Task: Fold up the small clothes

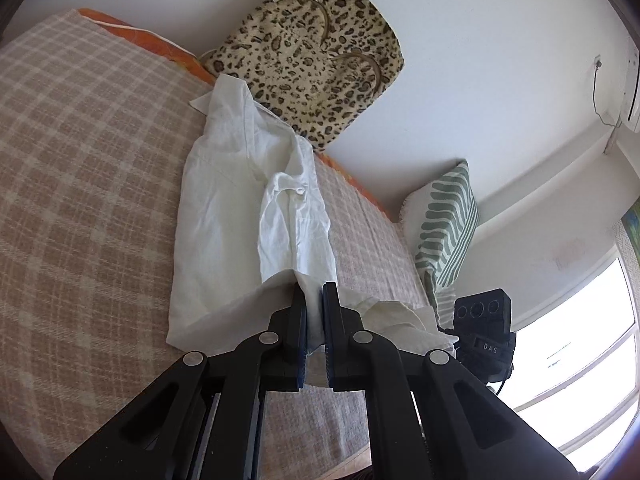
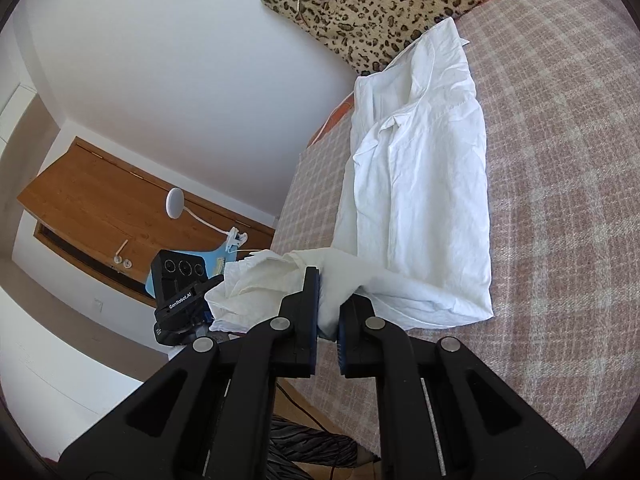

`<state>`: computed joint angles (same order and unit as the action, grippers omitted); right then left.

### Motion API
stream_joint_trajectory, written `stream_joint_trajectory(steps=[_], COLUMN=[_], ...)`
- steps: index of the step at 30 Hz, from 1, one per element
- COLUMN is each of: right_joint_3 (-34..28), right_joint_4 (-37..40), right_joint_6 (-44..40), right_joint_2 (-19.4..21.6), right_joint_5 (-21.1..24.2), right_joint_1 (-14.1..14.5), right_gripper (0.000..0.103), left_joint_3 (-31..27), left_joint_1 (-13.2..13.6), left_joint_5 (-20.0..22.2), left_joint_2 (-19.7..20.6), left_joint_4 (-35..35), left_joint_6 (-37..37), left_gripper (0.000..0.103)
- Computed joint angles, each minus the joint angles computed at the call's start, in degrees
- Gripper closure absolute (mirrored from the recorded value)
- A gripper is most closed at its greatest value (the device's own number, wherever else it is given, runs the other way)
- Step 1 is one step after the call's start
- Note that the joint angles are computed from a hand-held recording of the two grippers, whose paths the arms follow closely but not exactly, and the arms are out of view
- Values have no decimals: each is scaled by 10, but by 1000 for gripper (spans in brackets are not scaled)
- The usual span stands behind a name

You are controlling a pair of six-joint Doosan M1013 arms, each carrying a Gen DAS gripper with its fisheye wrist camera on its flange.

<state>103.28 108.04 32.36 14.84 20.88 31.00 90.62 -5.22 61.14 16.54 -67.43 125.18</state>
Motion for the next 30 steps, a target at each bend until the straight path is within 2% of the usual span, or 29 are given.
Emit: stream_joint_trajectory(steps=[6, 9, 16, 20, 25, 27, 29, 30], right_joint_3=[-32, -42, -69, -81, -98, -99, -93, -91], right_joint_4=[-65, -77, -169, -196, -288, -279, -234, -231], right_joint_6=[98, 126, 234, 278, 364, 364, 328, 322], right_joint_2=[28, 41, 66, 78, 85, 86, 83, 79], right_joint_5=[-17, -12, -17, -15, -13, -7, 0, -5], right_joint_1=[-16, -25, -36, -41, -39, -41, -44, -44], right_gripper=[95, 95, 95, 95, 92, 92, 91, 88], left_joint_3=[-21, -33, -50, -57, -66, -73, -78, -81], left_joint_1=[-7, -11, -20, -23, -31, -34, -35, -36], left_joint_5=[-23, -29, -53, -58, -65, -64, -64, -66], left_joint_2=[21, 32, 54, 66, 71, 72, 71, 69], left_joint_4=[17, 32, 68, 81, 116, 140, 156, 169], left_joint_6=[-29, -52, -92, -117, -138, -153, -163, -170], left_gripper=[98, 98, 98, 98, 96, 95, 93, 92])
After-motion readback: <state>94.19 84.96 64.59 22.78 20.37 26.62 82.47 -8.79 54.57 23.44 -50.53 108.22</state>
